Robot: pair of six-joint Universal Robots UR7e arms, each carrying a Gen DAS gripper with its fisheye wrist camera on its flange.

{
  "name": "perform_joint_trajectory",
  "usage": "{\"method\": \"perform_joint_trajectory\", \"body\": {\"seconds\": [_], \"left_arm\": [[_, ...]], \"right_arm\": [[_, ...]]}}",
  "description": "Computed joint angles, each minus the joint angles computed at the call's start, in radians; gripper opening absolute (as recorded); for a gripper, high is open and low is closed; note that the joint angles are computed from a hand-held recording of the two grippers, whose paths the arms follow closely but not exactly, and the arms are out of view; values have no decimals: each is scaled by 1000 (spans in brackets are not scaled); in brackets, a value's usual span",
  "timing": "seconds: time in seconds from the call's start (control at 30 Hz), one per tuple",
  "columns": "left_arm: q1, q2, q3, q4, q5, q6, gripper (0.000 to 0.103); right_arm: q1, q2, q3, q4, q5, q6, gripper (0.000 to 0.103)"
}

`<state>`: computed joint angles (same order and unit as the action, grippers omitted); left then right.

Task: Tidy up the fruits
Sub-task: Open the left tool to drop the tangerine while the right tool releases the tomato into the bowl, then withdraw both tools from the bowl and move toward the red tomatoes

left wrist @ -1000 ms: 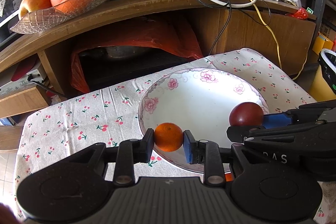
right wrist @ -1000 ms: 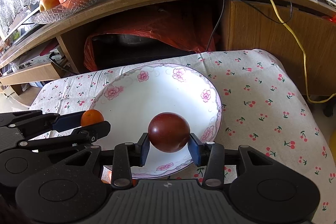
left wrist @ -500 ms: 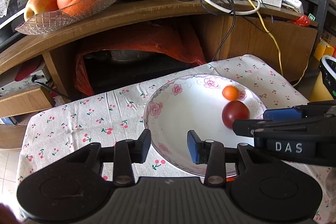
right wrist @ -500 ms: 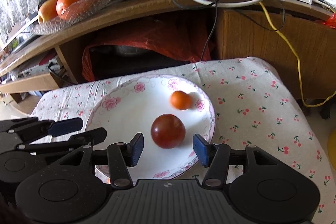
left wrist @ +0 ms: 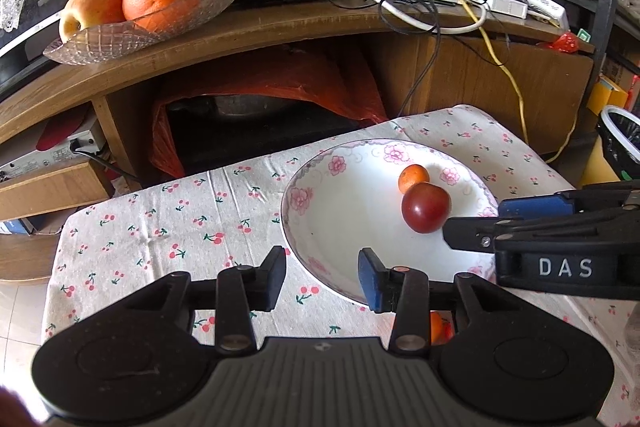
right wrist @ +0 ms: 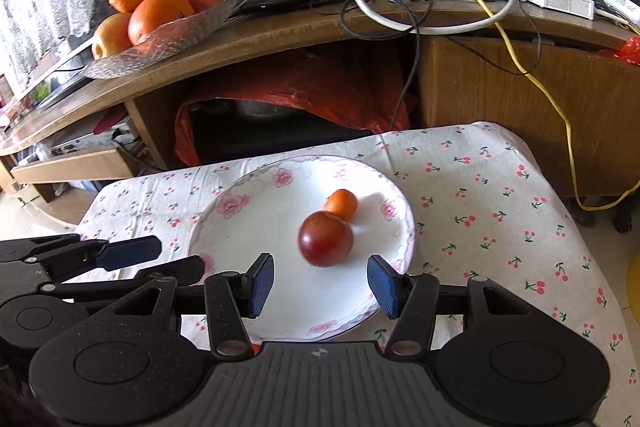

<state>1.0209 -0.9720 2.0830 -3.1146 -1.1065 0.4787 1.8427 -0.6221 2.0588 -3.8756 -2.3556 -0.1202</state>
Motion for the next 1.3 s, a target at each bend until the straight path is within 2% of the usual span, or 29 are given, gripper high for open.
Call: {"method": "perform_joint_trajectory", "body": {"seconds": [0.13, 0.47, 0.6, 0.7, 0.87, 1.13, 1.3], "left_arm": [[4, -27, 17, 10, -14, 9, 52], [53, -115, 61, 81, -30, 65, 53], [81, -154, 83, 115, -50, 137, 53], [98, -174, 107, 103, -75, 216, 56], [114, -205, 106, 165, -132, 246, 57], [135, -207, 118, 167, -158, 323, 58], [135, -210, 121, 168, -182, 335, 57]], "right_arm": [[11, -4, 16, 4, 8, 0, 48], [12, -9, 84, 29, -8, -6, 49], [5, -12, 106, 61, 11, -10, 49], [7, -1, 107, 79, 6, -56, 49], [-5, 6, 101, 116, 32, -74, 48], [-16, 35, 64, 102, 33, -120, 47], [-18, 47, 50, 88, 29, -130, 47]]}}
